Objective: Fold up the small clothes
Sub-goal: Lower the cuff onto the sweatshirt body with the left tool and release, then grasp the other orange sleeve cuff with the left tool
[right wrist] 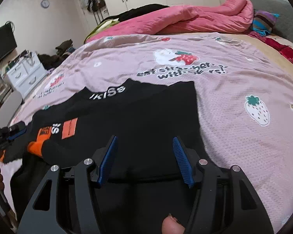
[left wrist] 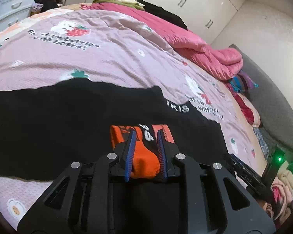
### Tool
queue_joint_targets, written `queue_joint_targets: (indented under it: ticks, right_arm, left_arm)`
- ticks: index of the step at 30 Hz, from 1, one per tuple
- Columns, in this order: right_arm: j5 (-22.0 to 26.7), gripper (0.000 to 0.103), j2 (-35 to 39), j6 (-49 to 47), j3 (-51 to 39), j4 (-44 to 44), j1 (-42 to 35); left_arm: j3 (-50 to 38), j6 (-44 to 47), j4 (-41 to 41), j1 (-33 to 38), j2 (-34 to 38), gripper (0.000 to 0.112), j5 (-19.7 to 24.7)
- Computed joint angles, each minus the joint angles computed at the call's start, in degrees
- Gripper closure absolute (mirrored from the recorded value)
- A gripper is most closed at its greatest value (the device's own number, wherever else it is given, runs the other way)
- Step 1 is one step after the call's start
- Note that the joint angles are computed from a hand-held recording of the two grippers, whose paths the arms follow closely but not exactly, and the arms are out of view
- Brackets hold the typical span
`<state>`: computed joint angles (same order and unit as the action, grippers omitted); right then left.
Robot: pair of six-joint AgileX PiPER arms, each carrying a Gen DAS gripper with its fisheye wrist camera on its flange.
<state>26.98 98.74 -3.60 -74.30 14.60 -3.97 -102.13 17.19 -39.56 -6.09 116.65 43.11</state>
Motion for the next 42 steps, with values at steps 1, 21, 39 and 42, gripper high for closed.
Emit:
queue_joint_targets:
  ticks: [1, 21, 39, 42]
  right_arm:
    - [0.5, 0.04, 0.5, 1.1, -0.5, -1.5, 0.5]
    - [1.2, 0.015, -0.7, -2.0, 0.1, 1.8, 2.2]
    - [-3.4, 0.005, -4.0, 1.5, 0.4, -3.3, 12.0]
    - [-2.9, 0.005, -3.6, 1.2, -0.8, -2.6, 13.8]
  left_arm:
    - [-0.7, -0.6, 0.7, -0.5, 0.6, 0.089, 0.7]
    - [3.7, -16.4, 23.0, -5.7, -1.1, 0.048, -3.2]
    - [17.3, -39.5, 42.1, -2.0, -11.6, 0.019, -11.5]
    - [19.4, -41.9, 41.9, 0.3, -13.5, 0.019, -12.9]
